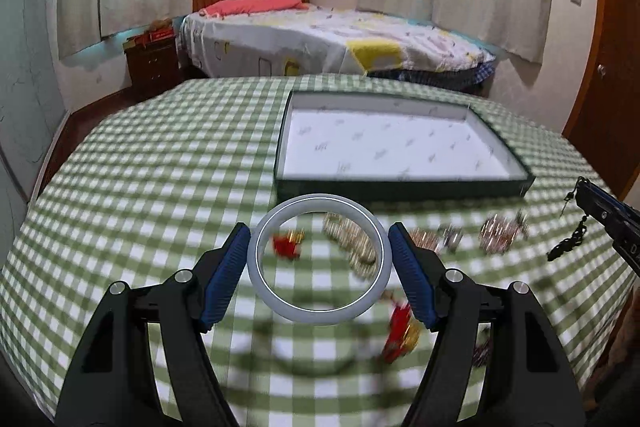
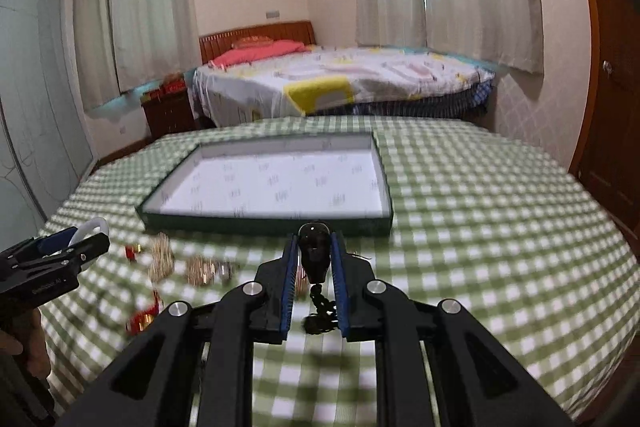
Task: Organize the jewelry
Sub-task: 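Carry the pendant with the right tool into the green box while the left tool drops the bangle there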
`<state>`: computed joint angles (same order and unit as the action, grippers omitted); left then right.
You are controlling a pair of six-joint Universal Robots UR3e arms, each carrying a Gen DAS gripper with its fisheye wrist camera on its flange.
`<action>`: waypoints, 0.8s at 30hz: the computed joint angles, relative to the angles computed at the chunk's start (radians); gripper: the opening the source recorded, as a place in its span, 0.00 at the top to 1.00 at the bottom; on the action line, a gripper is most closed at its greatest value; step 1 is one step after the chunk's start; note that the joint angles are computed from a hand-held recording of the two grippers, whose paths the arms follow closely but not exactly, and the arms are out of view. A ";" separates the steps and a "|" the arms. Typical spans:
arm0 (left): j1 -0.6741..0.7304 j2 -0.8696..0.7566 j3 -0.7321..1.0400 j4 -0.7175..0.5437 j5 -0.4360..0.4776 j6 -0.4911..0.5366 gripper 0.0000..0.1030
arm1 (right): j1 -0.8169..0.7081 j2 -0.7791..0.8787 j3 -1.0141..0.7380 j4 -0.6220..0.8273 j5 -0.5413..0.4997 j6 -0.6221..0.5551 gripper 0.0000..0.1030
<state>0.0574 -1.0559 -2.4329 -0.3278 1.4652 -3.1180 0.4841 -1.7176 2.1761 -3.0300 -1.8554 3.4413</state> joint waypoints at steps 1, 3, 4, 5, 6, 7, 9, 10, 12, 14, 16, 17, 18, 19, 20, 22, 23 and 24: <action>-0.010 -0.034 0.035 0.013 0.000 -0.006 0.33 | -0.003 0.006 -0.015 -0.001 0.000 -0.006 0.83; -0.030 -0.089 0.088 0.039 0.007 -0.017 0.33 | -0.027 0.030 -0.064 -0.010 0.015 -0.029 0.83; -0.038 -0.119 0.115 0.053 0.010 -0.022 0.33 | -0.034 0.048 -0.093 -0.017 0.018 -0.041 0.83; -0.045 -0.144 0.139 0.064 0.014 -0.026 0.33 | -0.050 0.063 -0.115 -0.027 0.029 -0.054 0.83; -0.052 -0.172 0.164 0.078 0.016 -0.030 0.33 | -0.065 0.070 -0.129 -0.031 0.039 -0.064 0.83; -0.064 -0.217 0.201 0.103 0.026 -0.034 0.33 | -0.084 0.092 -0.161 -0.035 0.051 -0.076 0.83; -0.090 -0.304 0.276 0.148 0.051 -0.043 0.33 | -0.116 0.123 -0.206 -0.041 0.079 -0.088 0.83; -0.090 -0.329 0.298 0.163 0.051 -0.044 0.33 | -0.130 0.140 -0.230 -0.044 0.087 -0.094 0.83; -0.101 -0.416 0.382 0.195 0.062 -0.053 0.33 | -0.148 0.176 -0.276 -0.054 0.095 -0.109 0.83; -0.116 -0.491 0.447 0.216 0.076 -0.057 0.33 | -0.166 0.213 -0.316 -0.061 0.108 -0.125 0.83; -0.125 -0.566 0.503 0.225 0.087 -0.056 0.33 | -0.188 0.258 -0.355 -0.052 0.129 -0.139 0.83; -0.133 -0.600 0.526 0.223 0.095 -0.057 0.33 | -0.190 0.274 -0.362 -0.049 0.130 -0.140 0.83; -0.137 -0.645 0.554 0.213 0.099 -0.060 0.33 | -0.199 0.296 -0.372 -0.042 0.141 -0.140 0.83; -0.138 -0.669 0.563 0.207 0.099 -0.065 0.33 | -0.211 0.316 -0.377 -0.029 0.162 -0.137 0.83; -0.139 -0.694 0.574 0.200 0.099 -0.069 0.33 | -0.219 0.322 -0.372 -0.022 0.175 -0.135 0.83; -0.137 -0.745 0.585 0.189 0.096 -0.069 0.33 | -0.230 0.353 -0.375 -0.005 0.188 -0.131 0.83; -0.139 -0.763 0.589 0.185 0.099 -0.065 0.33 | -0.236 0.373 -0.377 0.005 0.194 -0.131 0.83; -0.136 -0.777 0.589 0.180 0.099 -0.058 0.33 | -0.240 0.389 -0.377 0.015 0.198 -0.130 0.83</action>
